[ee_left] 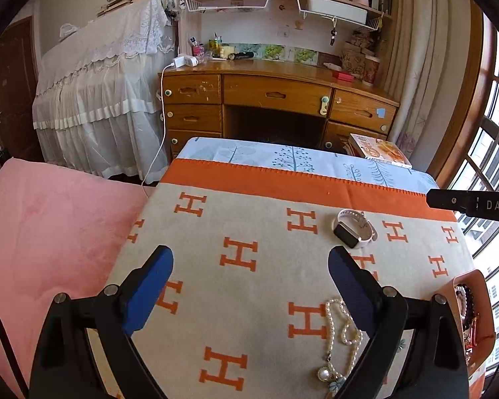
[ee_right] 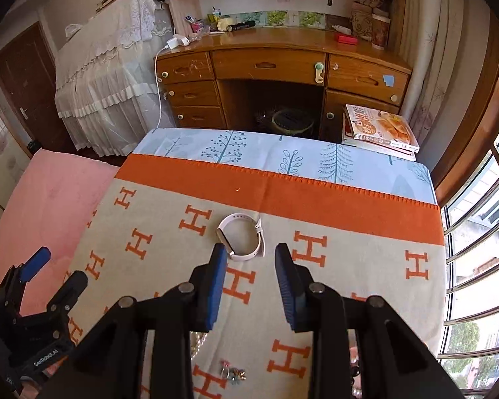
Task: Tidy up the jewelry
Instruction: 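Grasp the pink-strap watch with the right tool while the left tool moves to the pearl necklace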
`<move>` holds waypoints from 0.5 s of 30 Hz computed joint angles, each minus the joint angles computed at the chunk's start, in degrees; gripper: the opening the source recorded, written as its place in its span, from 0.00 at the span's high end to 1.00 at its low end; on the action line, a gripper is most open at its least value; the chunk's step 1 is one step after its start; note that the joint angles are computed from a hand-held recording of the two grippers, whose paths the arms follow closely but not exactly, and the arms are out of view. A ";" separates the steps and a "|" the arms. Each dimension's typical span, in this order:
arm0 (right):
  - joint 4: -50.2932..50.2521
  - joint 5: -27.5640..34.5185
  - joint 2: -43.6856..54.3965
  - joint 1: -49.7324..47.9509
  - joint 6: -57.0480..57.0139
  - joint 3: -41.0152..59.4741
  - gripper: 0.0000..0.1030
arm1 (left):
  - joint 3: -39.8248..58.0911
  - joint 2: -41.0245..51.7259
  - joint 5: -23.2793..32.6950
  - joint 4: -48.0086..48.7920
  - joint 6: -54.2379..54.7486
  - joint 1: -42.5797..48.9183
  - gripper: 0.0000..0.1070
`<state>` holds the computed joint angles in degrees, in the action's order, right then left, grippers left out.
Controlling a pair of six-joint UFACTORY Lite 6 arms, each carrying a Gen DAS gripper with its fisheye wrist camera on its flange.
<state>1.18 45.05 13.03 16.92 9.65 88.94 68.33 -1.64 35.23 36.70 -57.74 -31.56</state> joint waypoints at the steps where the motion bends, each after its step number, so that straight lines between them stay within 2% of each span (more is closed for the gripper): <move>1: 1.25 0.81 2.73 -0.79 -1.05 2.23 0.70 | 1.37 1.65 -0.91 -2.39 2.95 1.69 0.13; 6: 4.76 3.45 13.85 -2.66 -3.17 10.69 0.70 | 9.84 11.88 -4.12 -14.83 17.24 8.12 0.13; 11: 4.81 4.71 23.82 -2.69 -3.00 18.01 0.70 | 19.18 23.41 -4.02 -25.94 27.87 9.80 0.13; 15: 4.03 5.44 30.88 -2.54 -2.12 23.33 0.70 | 22.83 28.73 -3.74 -27.74 28.81 8.54 0.13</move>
<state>5.21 50.49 43.91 14.37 7.54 112.28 91.17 27.09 31.48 8.96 -28.93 -23.02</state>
